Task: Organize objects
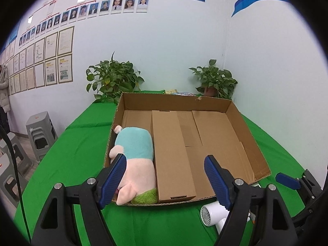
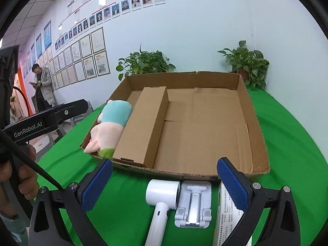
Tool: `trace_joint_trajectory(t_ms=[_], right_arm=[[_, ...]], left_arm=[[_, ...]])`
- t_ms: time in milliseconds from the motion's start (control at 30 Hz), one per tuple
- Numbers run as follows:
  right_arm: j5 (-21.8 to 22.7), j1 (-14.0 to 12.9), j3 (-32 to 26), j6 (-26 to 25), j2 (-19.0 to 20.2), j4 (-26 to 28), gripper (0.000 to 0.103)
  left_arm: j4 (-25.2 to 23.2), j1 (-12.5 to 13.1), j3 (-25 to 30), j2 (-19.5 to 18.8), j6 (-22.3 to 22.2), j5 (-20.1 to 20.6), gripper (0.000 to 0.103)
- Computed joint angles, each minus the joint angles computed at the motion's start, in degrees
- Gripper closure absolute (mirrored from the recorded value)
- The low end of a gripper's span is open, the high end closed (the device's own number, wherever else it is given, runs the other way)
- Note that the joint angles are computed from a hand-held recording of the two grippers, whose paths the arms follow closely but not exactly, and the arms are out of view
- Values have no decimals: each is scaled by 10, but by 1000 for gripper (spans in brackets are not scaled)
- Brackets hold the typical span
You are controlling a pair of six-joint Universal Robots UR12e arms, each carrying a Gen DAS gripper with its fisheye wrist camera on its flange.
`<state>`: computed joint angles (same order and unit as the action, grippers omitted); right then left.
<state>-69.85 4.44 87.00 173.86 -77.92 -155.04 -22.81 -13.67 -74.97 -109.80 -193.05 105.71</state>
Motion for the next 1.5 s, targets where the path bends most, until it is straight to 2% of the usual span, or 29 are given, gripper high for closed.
trace_joint_trajectory(t_ms=[200,433,500,533,600,633,667,700,733,767,833,900,933,967,1000,1033,1067,1200,1333,1500], right_arm=[[-8,1,19,-6,-9,-17,0],[15,-9,33,5,-19,-17,1],[13,-10,39,2,-24,-26,8],[13,-11,42,4,-27,-30,15],[7,-11,46,9,-29,-32,30],[1,-11,47,6,-31,-22,45],[-2,-11,47,5,-32,-12,58],[-4,-11,49,6,-33,-10,64],[-7,-12,51,7,-34,-8,75],[-8,-13,53,9,-34,-8,83],[-2,-17,56,17,-35,-10,89],[3,-20,59,20,-37,-10,88],[10,-23,61,23,-38,-13,86],[13,-25,61,26,-39,-16,69],[8,-25,61,30,-39,-17,50],[2,-25,61,34,-39,-19,1],[-2,-25,64,40,-39,-30,1],[-11,-27,67,37,-40,-38,0],[3,-30,65,43,-38,-23,0],[8,-27,72,43,-41,-25,0]], left_arm=[[11,-5,0,-1,11,2,25],[30,-7,-10,2,14,-21,25],[37,-9,-13,3,6,-27,25],[38,-11,-14,3,0,-24,25],[48,-18,-17,1,-15,9,28],[50,-21,-18,1,-21,21,35],[52,-22,-19,1,-22,17,49],[52,-21,-20,2,-24,9,58],[48,-19,-20,3,-26,-4,80],[35,-17,-18,4,-29,-17,96],[29,-15,-18,5,-36,-36,96],[41,-12,-24,7,-42,-56,95],[35,-14,-22,6,-41,-49,80],[28,-17,-19,5,-37,-39,45],[34,-18,-20,4,-34,-39,29],[56,-17,-28,6,-35,-46,18],[62,-17,-31,6,-37,-49,18],[32,-14,-27,6,-53,-57,18],[10,-5,-27,7,-74,-99,18],[-5,-9,-16,0,-67,-94,18]])
